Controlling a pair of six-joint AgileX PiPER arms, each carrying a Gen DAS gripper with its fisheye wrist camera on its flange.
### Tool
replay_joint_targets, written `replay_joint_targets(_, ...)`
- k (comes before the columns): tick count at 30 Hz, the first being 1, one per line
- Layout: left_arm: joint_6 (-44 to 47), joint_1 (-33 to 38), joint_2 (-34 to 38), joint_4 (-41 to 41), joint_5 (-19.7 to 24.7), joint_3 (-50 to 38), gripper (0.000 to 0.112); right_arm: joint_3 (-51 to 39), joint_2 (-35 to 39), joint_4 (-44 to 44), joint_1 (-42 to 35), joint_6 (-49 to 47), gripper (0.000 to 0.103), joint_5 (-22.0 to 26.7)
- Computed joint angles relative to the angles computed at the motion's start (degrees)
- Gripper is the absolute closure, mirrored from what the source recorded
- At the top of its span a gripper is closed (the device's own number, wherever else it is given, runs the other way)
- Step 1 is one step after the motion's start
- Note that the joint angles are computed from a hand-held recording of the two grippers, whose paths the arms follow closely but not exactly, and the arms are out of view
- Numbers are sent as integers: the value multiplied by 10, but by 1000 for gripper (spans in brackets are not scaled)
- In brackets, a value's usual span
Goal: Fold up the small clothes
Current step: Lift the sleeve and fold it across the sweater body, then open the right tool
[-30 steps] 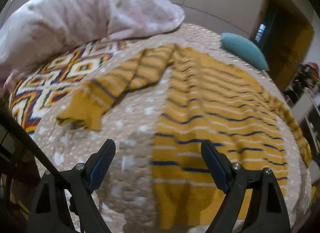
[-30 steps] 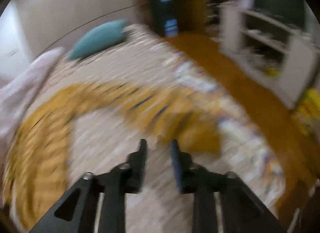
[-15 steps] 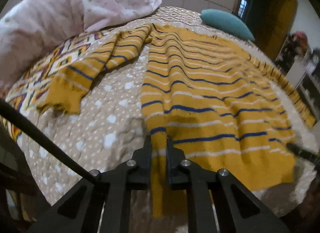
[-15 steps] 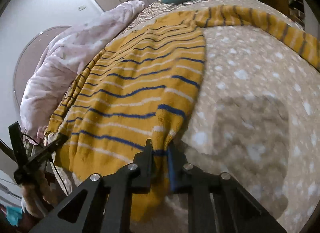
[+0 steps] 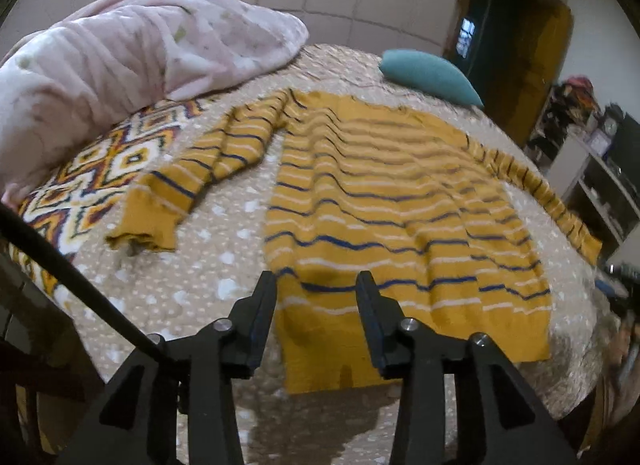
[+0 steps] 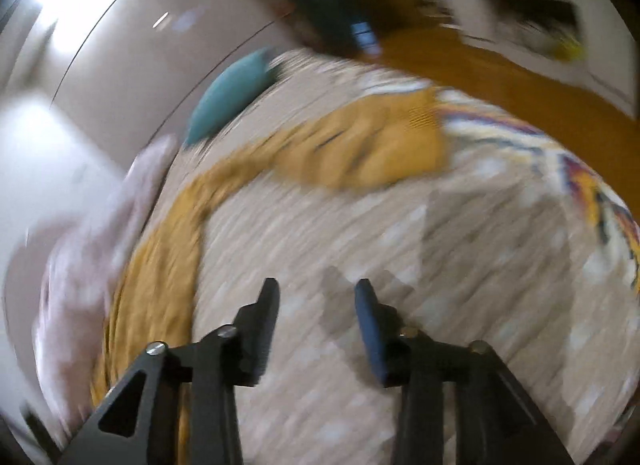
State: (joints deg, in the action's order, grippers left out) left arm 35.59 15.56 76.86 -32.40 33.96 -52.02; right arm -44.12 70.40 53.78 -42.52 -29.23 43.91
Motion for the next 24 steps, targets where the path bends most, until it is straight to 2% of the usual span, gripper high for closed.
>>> replay_joint_targets(2, -30, -28, 5, 35, -11, 2, 73, -28, 51, 17, -17, 6, 52, -17)
replay_joint_targets(7, -76, -74, 17, 85, -32, 1, 73, -107, 146, 22, 13, 45, 52, -69)
replay_joint_targets(9, -89, -84, 24, 95, -37, -5, 73, -152, 189, 28, 7, 40, 85, -46)
replay_joint_targets(10, -92, -86, 27, 98, -37, -10, 73, -188, 210, 14, 6, 59, 93, -21)
replay_joint_targets(12, -84, -84, 29, 91, -39, -16, 73, -226, 218, 21, -14, 72, 93, -20)
replay_joint_targets(16, -37, -62, 41, 47, -43, -30, 71, -334, 237, -39, -44, 204, 93, -8)
replay_joint_targets(19, 11, -36, 48, -12, -27, -35, 71, -387, 226, -150, 5, 280, 94, 8)
replay_joint_targets(21, 44, -16, 50, -51, -11, -33, 71, -426, 219, -240, 81, 343, 94, 12)
replay_joint_targets(24, 85, 16, 49, -97, 19, -30, 70, -534, 264, -335, 210, 421, 93, 43)
